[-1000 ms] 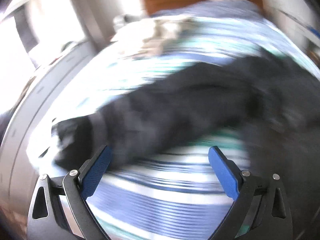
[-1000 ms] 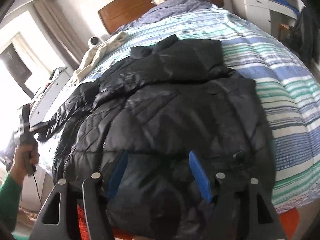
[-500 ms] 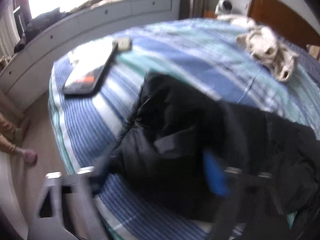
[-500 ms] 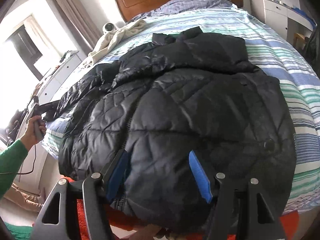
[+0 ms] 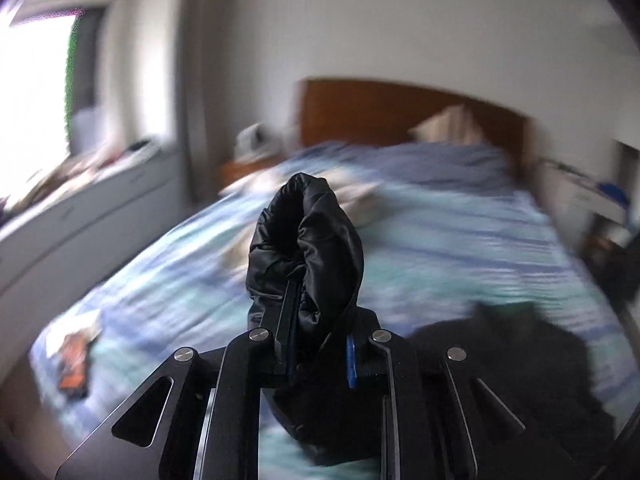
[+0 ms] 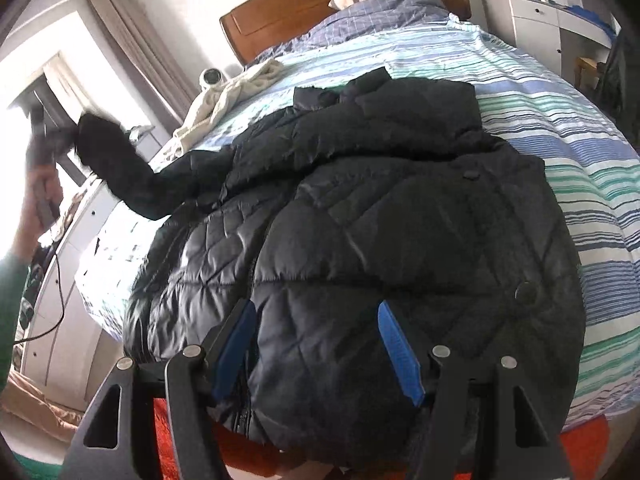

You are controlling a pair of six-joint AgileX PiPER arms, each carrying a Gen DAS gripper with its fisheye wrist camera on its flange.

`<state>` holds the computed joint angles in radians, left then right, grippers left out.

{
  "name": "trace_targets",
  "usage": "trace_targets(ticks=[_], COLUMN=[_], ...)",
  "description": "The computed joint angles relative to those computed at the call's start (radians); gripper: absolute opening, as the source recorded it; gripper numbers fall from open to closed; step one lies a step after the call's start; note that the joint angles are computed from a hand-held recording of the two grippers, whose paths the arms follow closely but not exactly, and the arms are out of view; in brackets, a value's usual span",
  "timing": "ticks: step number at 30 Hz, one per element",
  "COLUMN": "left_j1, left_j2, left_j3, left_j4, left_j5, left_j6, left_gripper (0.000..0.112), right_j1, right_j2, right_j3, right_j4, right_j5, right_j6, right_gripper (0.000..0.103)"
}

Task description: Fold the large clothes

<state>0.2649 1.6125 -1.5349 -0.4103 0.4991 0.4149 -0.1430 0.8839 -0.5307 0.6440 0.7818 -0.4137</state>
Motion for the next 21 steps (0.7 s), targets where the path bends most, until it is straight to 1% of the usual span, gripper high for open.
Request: trace_targets(ticks=[2, 3, 5, 6, 7, 8, 11, 13, 14, 15, 17, 18, 19, 20, 21], left_j1=[-0.107, -0.187, -0.339, -0.407, -0.463, -0.513, -0.621, -0.715, -0.755, -0.779, -0.828, -0.853, -0.877, -0.886, -0.896], left_j2=[-0.02, -0.021, 0.01, 0.034, 0.065, 0.106, 0.198, 0.271, 0.315, 0.355, 0.429, 0.438, 0.417, 0.379, 0.334], left_j3=[-0.007, -0.012, -0.032, -0.043, -0.063, -0.093, -0.119, -0.101, -0.111, -0.124, -0.131, -0.117, -0.064, 0.0, 0.061], left_j4=[0.012, 0.04, 0.16, 0.239, 0.298, 0.342, 0.412, 0.568, 0.633, 0.657, 0.701, 0.768, 0.848, 0.887, 0.886], left_j5=[0.001, -0.009, -0.038, -0.051, -0.049, -0.034, -0.011, -0.007, 0.019, 0.044, 0.086, 0.085, 0.06, 0.02, -0.01], left_j6=[-0.008, -0.033, -0.13, -0.2, -0.259, -0.313, -0.41, -0.549, -0.604, -0.62, -0.646, -0.707, -0.78, -0.818, -0.823], left_gripper=[0.016, 0.016, 0.016, 0.016, 0.016, 0.016, 0.016, 0.017, 0.019, 0.026, 0.049, 0.076, 0.092, 0.095, 0.096], right_j1=[-0.056, -0.096, -0.175, -0.251, -0.299, -0.38, -0.589, -0.703, -0.746, -0.783, -0.832, -0.858, -0.86, -0.869, -0.879], right_j2=[-0.019, -0.03, -0.044, -0.055, -0.059, -0.068, -0.073, -0.071, -0.064, -0.054, -0.037, -0.03, -0.024, -0.016, -0.002], right_j3=[0.015, 0.024, 0.035, 0.045, 0.049, 0.056, 0.068, 0.073, 0.075, 0.076, 0.076, 0.075, 0.072, 0.067, 0.058], right_j4=[0.03, 0.046, 0.07, 0.091, 0.103, 0.122, 0.156, 0.164, 0.164, 0.162, 0.153, 0.151, 0.151, 0.152, 0.156], right_j5=[0.028, 0.048, 0.091, 0.131, 0.155, 0.197, 0.305, 0.365, 0.386, 0.404, 0.424, 0.435, 0.43, 0.428, 0.422], right_j6=[-0.044, -0.074, -0.125, -0.174, -0.205, -0.255, -0.381, -0.444, -0.469, -0.494, -0.531, -0.552, -0.554, -0.56, -0.562], right_gripper=[0.065, 0.065, 0.065, 0.065, 0.065, 0.065, 0.065, 0.065, 0.065, 0.065, 0.065, 0.065, 0.065, 0.065, 0.065])
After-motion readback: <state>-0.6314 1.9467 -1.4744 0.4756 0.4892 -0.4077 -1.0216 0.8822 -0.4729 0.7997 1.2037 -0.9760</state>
